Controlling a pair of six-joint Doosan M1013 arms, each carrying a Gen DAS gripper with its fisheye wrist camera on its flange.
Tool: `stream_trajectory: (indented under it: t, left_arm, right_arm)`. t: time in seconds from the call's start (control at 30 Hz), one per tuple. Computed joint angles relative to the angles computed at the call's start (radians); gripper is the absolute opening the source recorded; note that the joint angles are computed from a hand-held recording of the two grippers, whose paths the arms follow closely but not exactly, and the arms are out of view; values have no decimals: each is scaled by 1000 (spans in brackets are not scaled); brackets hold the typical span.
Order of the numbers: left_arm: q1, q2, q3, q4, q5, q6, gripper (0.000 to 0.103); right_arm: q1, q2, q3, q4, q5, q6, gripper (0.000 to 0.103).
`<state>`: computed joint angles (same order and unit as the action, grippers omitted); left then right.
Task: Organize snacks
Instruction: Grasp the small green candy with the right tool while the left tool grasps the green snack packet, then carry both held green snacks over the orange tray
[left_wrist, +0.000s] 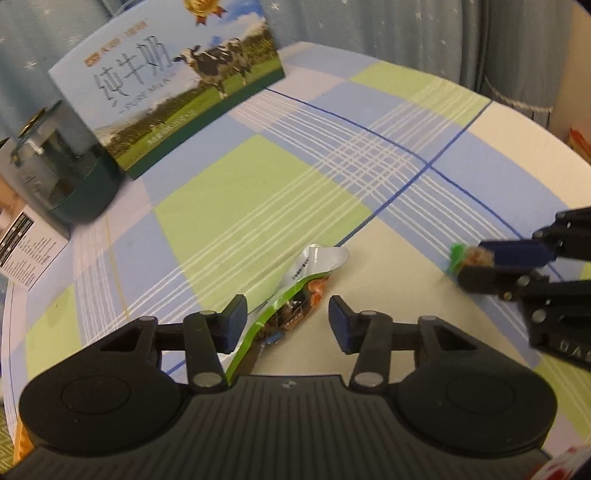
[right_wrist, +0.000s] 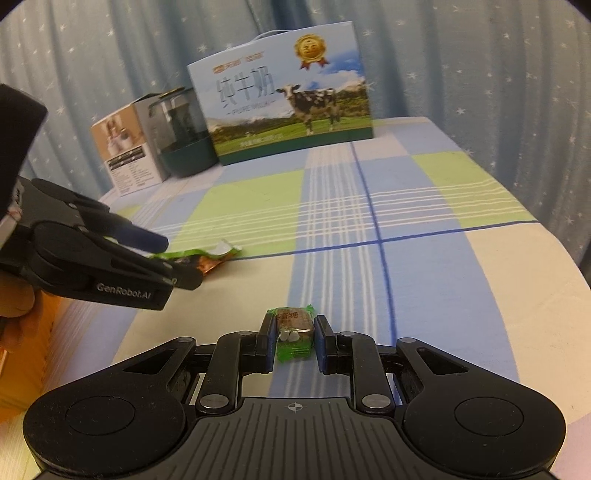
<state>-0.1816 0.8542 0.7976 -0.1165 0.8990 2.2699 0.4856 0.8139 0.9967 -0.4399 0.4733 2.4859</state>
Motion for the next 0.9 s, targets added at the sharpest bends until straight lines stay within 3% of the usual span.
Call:
stream_trajectory:
  t: [0.2,0.33,0.43,0.57,0.73,0.9]
  left_arm:
    - [-7,28,-48,27,49,-29,31]
    - [-12,12,-27,51,62,-78,22]
    - [-5,2,-27,6,122,-135,20]
    - [3,-45,41,-76,143,-163,20]
    - [21,-130,182,-202,101,-181,20]
    - [36,-214,328,-266,-7,-211,20]
  right_arm:
    - [0,0,1,-66,14,93,21]
    - [1,-1,2,-71,19,106,21]
    - [1,-4,4,-52,22,95,21]
    - [3,-14,10,-32,23,82,21]
    - [10,-46,47,-32,1,94,22]
    - [18,-75,80,-28,-10,96,22]
